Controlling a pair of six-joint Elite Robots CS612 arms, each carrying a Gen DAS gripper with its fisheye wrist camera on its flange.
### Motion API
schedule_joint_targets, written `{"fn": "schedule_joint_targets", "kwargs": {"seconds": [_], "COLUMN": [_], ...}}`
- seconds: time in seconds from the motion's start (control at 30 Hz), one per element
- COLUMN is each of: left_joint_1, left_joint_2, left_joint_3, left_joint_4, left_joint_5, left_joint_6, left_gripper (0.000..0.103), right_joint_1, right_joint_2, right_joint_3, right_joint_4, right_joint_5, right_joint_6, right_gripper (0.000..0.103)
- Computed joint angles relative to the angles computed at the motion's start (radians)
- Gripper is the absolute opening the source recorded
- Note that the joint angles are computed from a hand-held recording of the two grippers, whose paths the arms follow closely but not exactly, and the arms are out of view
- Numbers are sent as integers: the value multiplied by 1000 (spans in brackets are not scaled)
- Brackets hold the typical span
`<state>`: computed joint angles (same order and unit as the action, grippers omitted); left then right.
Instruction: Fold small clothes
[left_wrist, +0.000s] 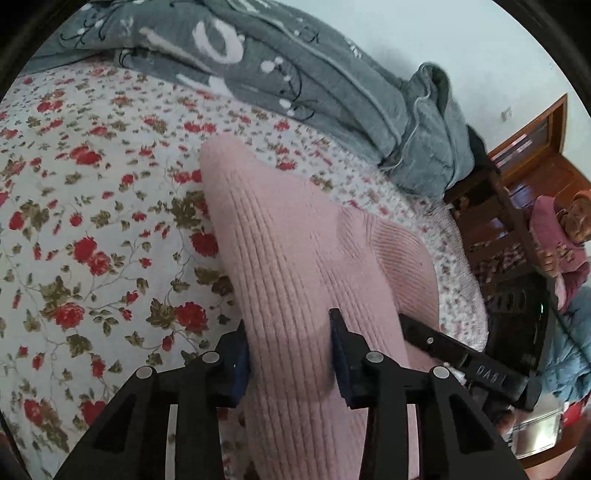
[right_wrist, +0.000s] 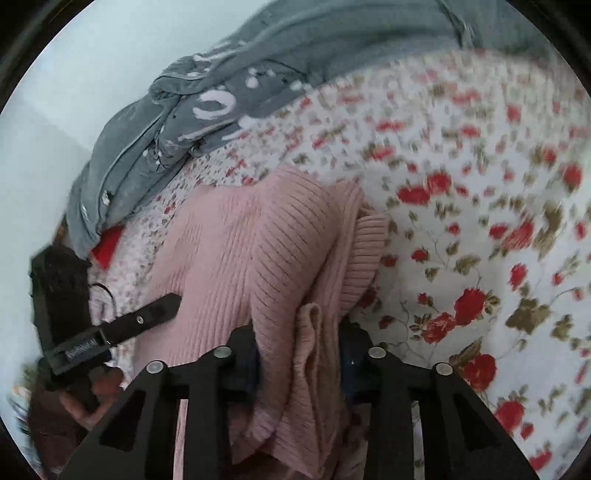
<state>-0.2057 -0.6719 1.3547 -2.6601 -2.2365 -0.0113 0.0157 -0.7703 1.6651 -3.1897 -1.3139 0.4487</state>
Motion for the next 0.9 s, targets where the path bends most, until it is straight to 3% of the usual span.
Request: {"fn": "schedule_joint_targets", "kwargs": {"seconds": [0.07,0.23,0.4,0.6,0.77,0.9], "left_joint_1": [7,31,41,47,34,40], "left_joint_2": [-9,-16,-3,55,119,137], "left_joint_3": [2,-26,-101,-214,-286,-292], "left_joint_4": [-8,-35,1,55,129,106], "left_joint_5": [-1,37,150,241,334,317], "left_joint_6": [4,-16,1,4,-8,-11], "left_gripper": [35,35,35,36,37,39], "right_joint_1": [14,18,37,48,59,53], "right_joint_2": [-10,18,75,153,227,235], "right_joint_3": [-6,-78,-200,-359,-490,-490], "right_joint_4": [-8,-5,27,109,299,274], "right_joint_5": [-26,53,86,111,62,72], "right_joint_6": [-19,2,9,12,-32,-48], "right_gripper": [32,31,31,31,31,33]}}
